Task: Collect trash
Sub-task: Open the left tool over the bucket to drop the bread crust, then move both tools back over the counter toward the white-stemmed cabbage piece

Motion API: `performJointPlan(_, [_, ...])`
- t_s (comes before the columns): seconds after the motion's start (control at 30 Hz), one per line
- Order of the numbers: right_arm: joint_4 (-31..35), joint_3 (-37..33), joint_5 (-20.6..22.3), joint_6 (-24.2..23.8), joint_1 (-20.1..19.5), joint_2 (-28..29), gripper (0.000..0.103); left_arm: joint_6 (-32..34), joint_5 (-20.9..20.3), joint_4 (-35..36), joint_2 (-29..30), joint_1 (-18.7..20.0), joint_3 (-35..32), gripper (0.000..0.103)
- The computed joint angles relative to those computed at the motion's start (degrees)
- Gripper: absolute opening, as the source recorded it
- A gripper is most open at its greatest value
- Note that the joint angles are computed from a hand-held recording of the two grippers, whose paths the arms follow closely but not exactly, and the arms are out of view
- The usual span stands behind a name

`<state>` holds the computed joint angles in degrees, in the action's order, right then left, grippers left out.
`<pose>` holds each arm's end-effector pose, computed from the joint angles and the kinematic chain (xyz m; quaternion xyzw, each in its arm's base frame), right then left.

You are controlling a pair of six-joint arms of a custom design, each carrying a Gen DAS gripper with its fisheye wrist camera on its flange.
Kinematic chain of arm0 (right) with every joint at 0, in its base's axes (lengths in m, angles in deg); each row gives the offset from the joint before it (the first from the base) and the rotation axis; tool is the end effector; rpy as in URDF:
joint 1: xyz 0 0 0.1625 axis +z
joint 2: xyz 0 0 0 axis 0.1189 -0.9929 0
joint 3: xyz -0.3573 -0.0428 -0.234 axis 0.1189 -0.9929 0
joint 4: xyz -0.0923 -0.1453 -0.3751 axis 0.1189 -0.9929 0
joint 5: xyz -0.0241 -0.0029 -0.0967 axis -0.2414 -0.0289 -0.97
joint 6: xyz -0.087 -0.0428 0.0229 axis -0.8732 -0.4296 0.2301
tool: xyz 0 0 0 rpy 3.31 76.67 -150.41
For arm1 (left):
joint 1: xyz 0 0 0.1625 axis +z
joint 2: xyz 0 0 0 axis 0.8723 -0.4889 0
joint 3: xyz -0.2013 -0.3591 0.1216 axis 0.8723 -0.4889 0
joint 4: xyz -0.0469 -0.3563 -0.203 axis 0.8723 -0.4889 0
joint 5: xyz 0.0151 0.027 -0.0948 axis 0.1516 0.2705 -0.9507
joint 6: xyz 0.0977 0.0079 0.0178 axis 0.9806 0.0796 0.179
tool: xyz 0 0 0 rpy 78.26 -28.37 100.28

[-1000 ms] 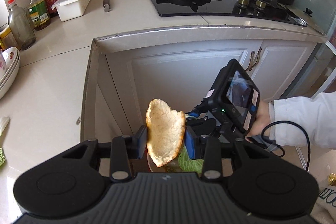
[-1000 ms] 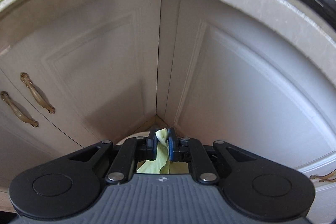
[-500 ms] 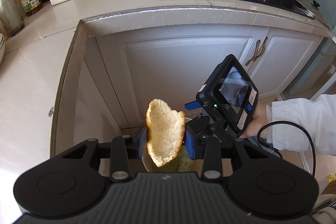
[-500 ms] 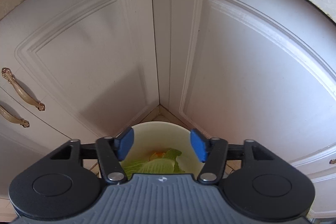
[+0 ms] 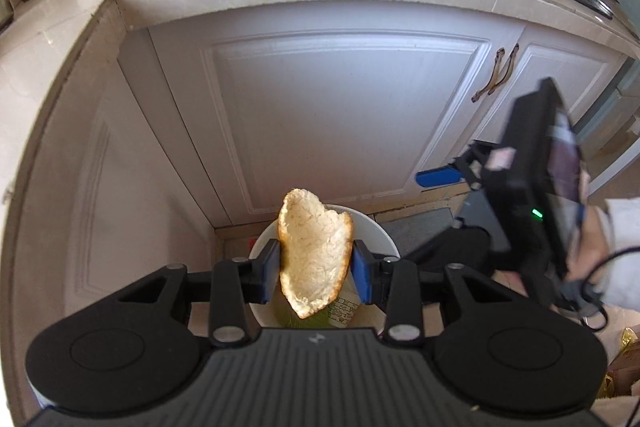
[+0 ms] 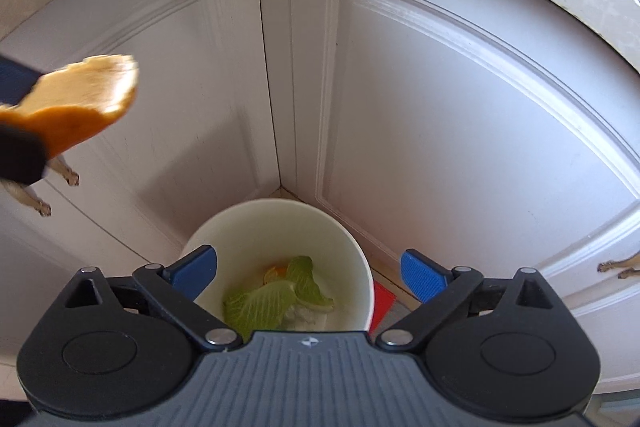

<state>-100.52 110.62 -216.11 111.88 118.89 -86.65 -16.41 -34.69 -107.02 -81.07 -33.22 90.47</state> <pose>0.2184 -0.2151 0.0650 0.0628 -0.8850 0.2452 0.3907 -0.2074 -0.2968 0.2232 0.5044 0.8411 -0.0174 0.1944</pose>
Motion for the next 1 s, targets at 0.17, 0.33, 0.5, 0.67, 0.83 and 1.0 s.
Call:
performJointPlan(0.17, [10.12,0.58,-1.15,7.91,4.12,-3.46,0.101,-0.57,-0.41,-4.74,3.99,0.16,2.11,0.036])
performJointPlan(0.33, [19.84,0.93,-2.03,14.94,7.33,-7.41,0.102,-0.78,-0.38,-10.73,8.65,-0.22,4.17,0.051])
performJointPlan(0.5, [27.41,1.33,-1.89,22.33,9.49,-11.16,0.102,0.61,-0.16,-16.29,12.24,-0.48,5.86,0.082])
performJointPlan(0.67, [32.1,0.91,-1.71,26.05,10.88,-12.73,0.103,0.07,0.15,-17.77,14.0,-0.73,6.14,0.084])
performJointPlan(0.83, [30.25,0.81,-2.15,24.36,10.36,-12.5,0.103,-0.25,0.3,-17.97,13.21,-1.45,6.56,0.084])
performJointPlan(1.0, [34.33,-0.39,-2.22,25.04,11.68,-13.73,0.103,-0.87,0.42,-15.61,10.07,-2.26,6.23,0.084])
